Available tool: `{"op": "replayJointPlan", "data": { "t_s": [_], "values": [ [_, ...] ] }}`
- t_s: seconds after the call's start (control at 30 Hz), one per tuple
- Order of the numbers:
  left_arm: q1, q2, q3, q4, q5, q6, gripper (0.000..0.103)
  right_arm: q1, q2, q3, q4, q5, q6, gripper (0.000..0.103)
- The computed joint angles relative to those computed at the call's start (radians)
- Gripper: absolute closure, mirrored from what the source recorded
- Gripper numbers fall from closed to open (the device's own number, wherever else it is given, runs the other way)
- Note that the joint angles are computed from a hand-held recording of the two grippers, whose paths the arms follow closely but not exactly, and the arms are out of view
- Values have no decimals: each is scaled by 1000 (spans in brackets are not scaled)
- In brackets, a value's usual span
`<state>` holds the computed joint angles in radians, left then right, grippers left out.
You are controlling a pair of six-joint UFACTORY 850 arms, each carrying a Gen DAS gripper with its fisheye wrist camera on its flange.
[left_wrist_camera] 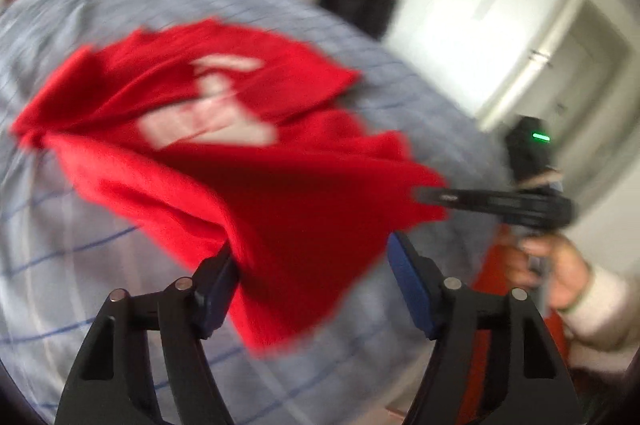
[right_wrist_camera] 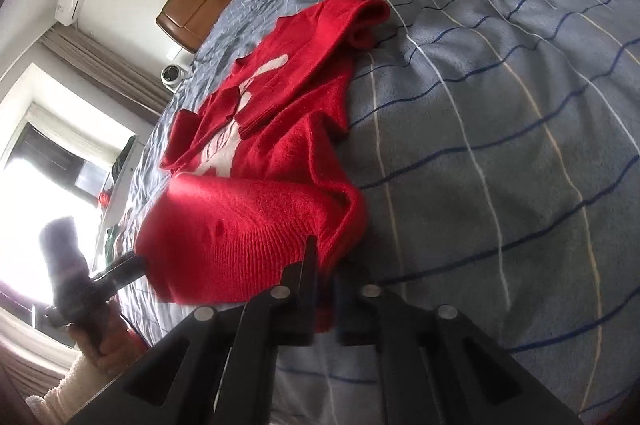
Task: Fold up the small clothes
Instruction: 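Grasp the red sweater hem with the right tool while the left tool approaches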
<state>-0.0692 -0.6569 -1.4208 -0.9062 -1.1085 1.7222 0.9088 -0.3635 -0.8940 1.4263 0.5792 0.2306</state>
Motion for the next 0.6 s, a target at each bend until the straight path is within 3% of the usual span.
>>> {"op": "replayJointPlan", "data": {
  "t_s": [0.1, 0.37, 0.5, 0.6],
  "values": [
    [18, 24, 20, 13, -61, 48, 29, 10, 3, 7, 13, 10, -6, 97],
    [92, -65, -71, 116, 70, -130, 29, 1, -11, -2, 12, 7, -17, 97],
    [73, -101, -111, 133, 63, -238, 28, 4, -12, -9, 41, 6, -55, 96],
    [32, -90, -98, 119, 126, -274, 14, 4, -18, -22, 67, 3, -86, 96]
  ]
}}
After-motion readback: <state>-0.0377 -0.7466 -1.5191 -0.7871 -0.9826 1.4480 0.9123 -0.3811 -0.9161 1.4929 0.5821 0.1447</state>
